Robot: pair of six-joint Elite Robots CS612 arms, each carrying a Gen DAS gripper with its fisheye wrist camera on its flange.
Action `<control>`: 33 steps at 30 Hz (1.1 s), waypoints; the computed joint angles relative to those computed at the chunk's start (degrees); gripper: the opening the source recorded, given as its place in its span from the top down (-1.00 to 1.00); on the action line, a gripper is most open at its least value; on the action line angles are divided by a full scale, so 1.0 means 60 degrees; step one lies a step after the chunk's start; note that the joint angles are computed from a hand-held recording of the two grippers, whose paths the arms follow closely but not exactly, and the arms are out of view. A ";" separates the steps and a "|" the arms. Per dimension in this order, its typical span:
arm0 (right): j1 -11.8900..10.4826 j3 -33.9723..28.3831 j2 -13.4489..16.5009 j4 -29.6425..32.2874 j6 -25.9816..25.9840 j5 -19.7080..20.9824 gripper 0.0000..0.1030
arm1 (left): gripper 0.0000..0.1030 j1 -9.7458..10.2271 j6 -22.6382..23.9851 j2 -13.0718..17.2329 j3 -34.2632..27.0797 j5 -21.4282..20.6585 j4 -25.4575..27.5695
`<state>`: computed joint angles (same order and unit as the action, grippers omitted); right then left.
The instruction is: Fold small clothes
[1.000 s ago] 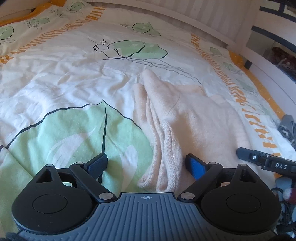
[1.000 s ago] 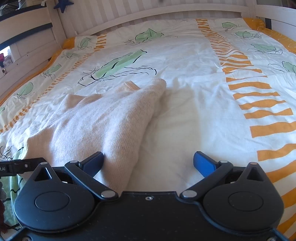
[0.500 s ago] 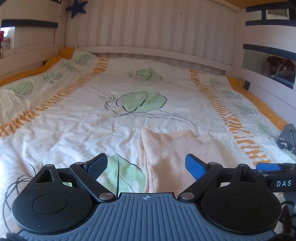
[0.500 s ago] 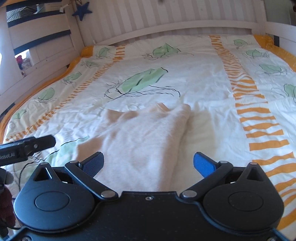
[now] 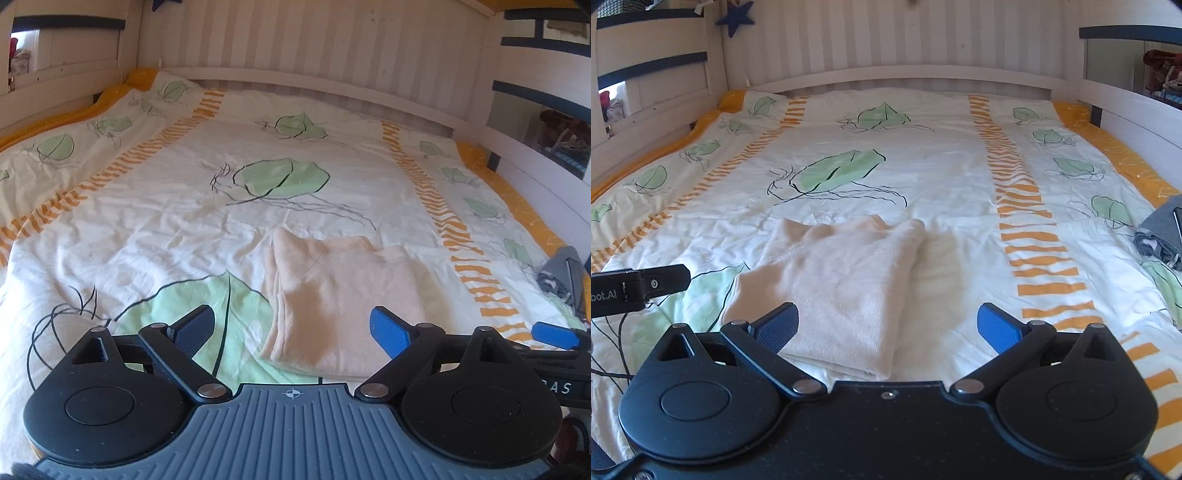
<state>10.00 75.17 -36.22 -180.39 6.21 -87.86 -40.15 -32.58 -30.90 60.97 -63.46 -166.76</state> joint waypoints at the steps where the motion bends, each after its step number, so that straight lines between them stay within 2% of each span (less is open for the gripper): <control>1: -0.0023 0.0008 -0.0014 0.0078 0.0098 0.0113 -0.98 | -0.78 0.0008 -0.0064 -0.0007 -0.0020 -0.0057 0.0183; 6: -0.0119 0.0034 -0.0084 0.0603 0.0690 0.0470 -0.98 | -0.78 -0.0017 -0.0005 -0.0021 -0.0194 -0.0119 0.1257; 9: -0.0148 0.0038 -0.0134 0.1073 0.0903 0.0716 -0.98 | -0.78 -0.0020 -0.0228 -0.0015 -0.0333 -0.0191 0.1940; 16: -0.0166 0.0063 -0.0200 0.1700 0.1200 0.0797 -0.98 | -0.77 0.0059 -0.0765 0.0016 -0.0581 -0.0870 0.3130; 24: -0.0119 -0.0010 -0.0180 0.1895 0.1159 0.0448 -0.98 | -0.77 0.0010 -0.0651 0.0066 -0.0703 -0.0719 0.3680; 33: -0.0113 -0.0002 -0.0174 0.1975 0.1106 0.0422 -0.98 | -0.77 0.0005 -0.0753 0.0047 -0.0673 -0.0703 0.3774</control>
